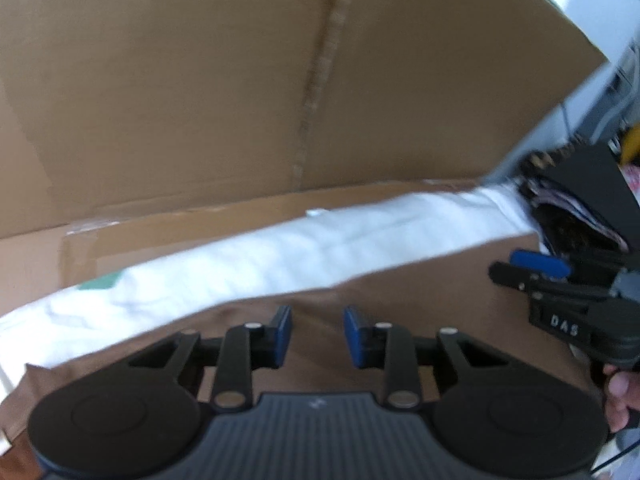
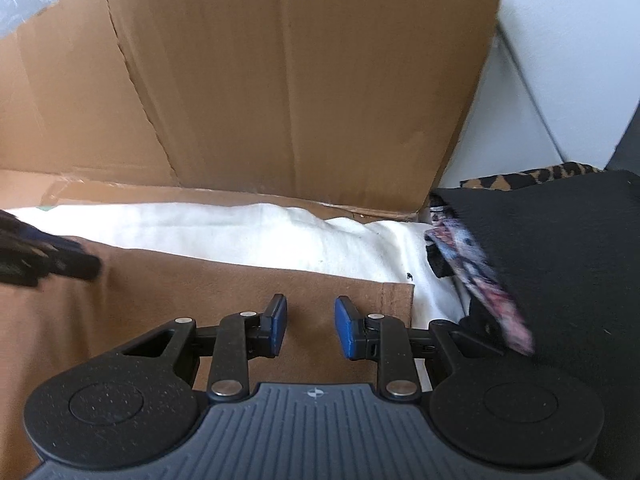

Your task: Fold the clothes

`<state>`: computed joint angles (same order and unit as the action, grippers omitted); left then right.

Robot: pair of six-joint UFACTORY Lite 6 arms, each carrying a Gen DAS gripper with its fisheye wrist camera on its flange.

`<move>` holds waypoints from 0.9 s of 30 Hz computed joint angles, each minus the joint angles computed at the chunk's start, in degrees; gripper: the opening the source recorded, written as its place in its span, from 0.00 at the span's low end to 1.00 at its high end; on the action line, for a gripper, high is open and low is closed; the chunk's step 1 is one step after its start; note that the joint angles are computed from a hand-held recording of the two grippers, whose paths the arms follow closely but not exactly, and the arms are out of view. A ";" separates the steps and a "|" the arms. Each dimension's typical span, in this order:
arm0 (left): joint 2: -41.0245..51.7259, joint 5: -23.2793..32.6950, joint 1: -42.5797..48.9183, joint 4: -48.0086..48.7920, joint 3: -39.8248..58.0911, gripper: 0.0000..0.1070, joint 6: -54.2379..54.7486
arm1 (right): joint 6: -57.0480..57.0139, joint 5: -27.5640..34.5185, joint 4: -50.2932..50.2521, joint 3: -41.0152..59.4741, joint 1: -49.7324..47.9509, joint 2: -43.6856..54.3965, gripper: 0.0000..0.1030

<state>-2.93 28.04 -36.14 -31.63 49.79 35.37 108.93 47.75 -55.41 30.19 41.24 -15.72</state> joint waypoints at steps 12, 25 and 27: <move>3.21 -1.85 -1.86 -0.63 1.20 0.29 -2.02 | 9.83 11.25 7.49 -2.26 25.47 -7.62 0.33; -10.47 19.50 11.28 9.70 6.29 0.43 -5.70 | 12.43 19.13 12.92 3.09 34.27 -9.40 0.43; -12.59 24.60 15.48 10.43 8.82 0.47 -4.48 | 11.22 21.47 13.57 6.10 35.33 -9.66 0.47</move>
